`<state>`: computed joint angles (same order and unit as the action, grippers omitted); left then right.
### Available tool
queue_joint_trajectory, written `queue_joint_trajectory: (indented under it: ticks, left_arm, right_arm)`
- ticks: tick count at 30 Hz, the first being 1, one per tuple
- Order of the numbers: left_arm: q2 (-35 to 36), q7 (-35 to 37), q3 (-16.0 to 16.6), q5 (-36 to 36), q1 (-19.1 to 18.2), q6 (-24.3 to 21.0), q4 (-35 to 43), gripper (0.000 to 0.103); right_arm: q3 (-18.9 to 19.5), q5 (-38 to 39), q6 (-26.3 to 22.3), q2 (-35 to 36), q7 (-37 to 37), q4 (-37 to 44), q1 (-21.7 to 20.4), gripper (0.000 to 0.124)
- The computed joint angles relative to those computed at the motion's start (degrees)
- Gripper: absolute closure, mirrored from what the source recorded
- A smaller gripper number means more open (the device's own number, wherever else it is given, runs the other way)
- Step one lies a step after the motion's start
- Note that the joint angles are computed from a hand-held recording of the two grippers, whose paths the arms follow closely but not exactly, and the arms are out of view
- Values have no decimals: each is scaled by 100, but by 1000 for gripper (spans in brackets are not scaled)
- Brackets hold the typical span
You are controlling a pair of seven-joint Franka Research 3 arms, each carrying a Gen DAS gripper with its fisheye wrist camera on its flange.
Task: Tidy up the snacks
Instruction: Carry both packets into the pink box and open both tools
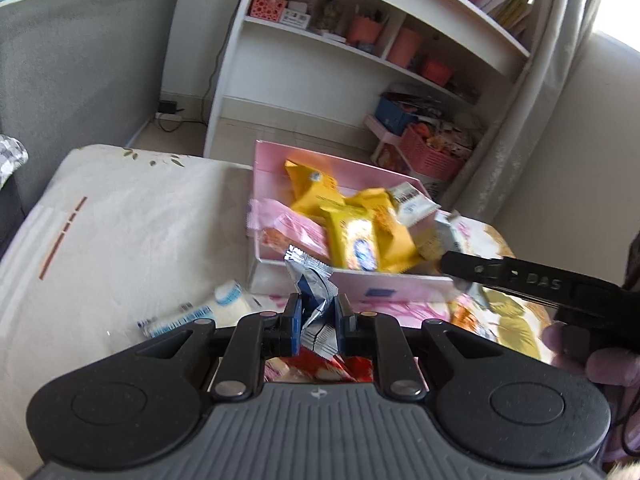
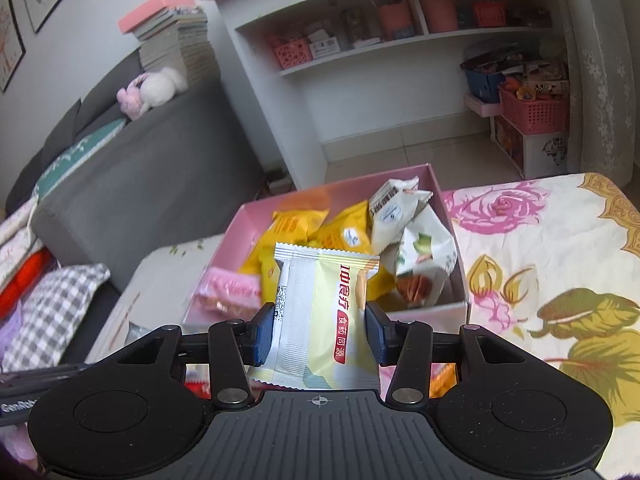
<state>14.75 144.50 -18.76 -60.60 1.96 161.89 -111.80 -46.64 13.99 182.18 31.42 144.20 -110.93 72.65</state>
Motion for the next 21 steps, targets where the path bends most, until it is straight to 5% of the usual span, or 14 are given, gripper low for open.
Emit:
queue_joint_trajectory:
  ticks: [13, 21]
  left_arm:
    - [1184, -1102, -314, 1515, -128, 896, 1192, 88]
    - [1791, -2663, 591, 3196, -974, 905, 1974, 88]
  right_arm:
    - [675, 668, 281, 408, -506, 515, -801, 78]
    - [753, 746, 260, 611, -738, 742, -980, 78]
